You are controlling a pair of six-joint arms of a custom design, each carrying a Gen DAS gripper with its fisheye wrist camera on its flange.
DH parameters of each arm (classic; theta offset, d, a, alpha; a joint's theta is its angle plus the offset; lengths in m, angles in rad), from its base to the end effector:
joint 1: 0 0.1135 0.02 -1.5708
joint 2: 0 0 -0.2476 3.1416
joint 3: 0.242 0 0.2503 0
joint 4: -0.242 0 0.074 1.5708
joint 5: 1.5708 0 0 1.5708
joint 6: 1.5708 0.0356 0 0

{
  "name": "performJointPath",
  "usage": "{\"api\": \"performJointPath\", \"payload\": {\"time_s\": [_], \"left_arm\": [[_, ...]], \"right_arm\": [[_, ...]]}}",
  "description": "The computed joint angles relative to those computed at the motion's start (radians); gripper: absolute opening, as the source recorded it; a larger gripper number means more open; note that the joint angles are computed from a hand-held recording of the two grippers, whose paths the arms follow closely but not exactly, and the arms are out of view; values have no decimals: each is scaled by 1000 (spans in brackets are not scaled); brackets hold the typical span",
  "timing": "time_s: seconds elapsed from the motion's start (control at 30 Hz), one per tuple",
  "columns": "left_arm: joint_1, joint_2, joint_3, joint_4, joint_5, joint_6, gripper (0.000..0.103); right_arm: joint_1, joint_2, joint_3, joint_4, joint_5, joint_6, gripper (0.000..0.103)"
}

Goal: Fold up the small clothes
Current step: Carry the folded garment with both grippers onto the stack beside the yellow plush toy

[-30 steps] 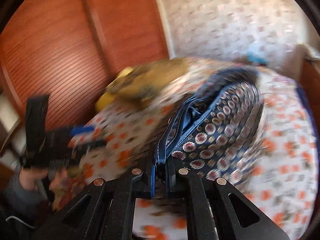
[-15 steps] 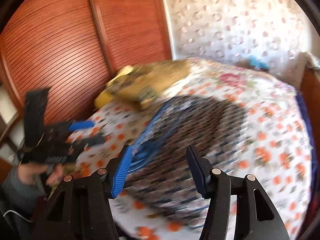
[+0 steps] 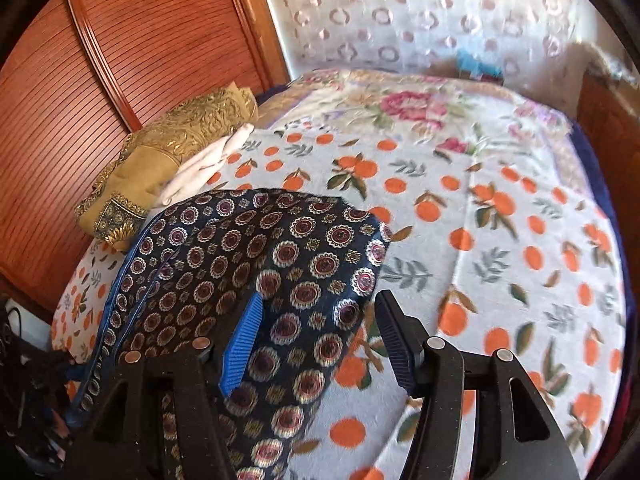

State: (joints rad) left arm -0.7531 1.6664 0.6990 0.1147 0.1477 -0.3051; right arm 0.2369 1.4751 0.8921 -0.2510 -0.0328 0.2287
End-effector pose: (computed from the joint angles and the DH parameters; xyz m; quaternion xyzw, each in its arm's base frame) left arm 0.2173 -0.2109 0.1117 0.2327 0.9046 -0.2365 0.2676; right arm 0.2970 0.0729 0.1951 -0.0097 0.9327 0.0980 0.3468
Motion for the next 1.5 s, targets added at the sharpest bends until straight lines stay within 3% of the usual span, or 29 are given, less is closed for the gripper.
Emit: {"api": "performJointPath", "payload": {"time_s": [0.2, 0.23, 0.27, 0.3, 0.37, 0.47, 0.67, 0.9, 1.07, 1.3, 1.5], "left_arm": [[-84, -26, -58, 66, -90, -52, 71], [-96, -30, -66, 75, -96, -55, 64], [-107, -38, -70, 77, -104, -61, 54], [-110, -41, -80, 89, -95, -67, 48], [-103, -42, -89, 97, -58, -79, 19], [-97, -82, -108, 102, -50, -71, 8], [-73, -243, -124, 50, -36, -5, 7], [85, -382, -13, -100, 54, 134, 7], [289, -335, 167, -221, 127, 287, 7], [487, -80, 399, -273, 116, 418, 7], [533, 113, 490, -277, 93, 444, 7]], "right_arm": [[-27, 125, 69, 23, -112, 17, 61], [-38, 113, 52, 48, -119, 9, 60], [-46, 124, 58, 54, -135, 5, 56], [-50, 136, 63, 60, -148, -1, 42], [-62, 129, 33, 71, -199, -7, 14], [-40, 70, 4, 79, -128, -47, 9], [77, -109, 3, 71, 53, -35, 7], [157, -86, 258, -17, 167, -84, 7], [131, 106, 479, 14, 135, -115, 7], [111, 559, 836, 78, 79, -86, 7], [79, 921, 1291, -140, 64, -72, 8]]}}
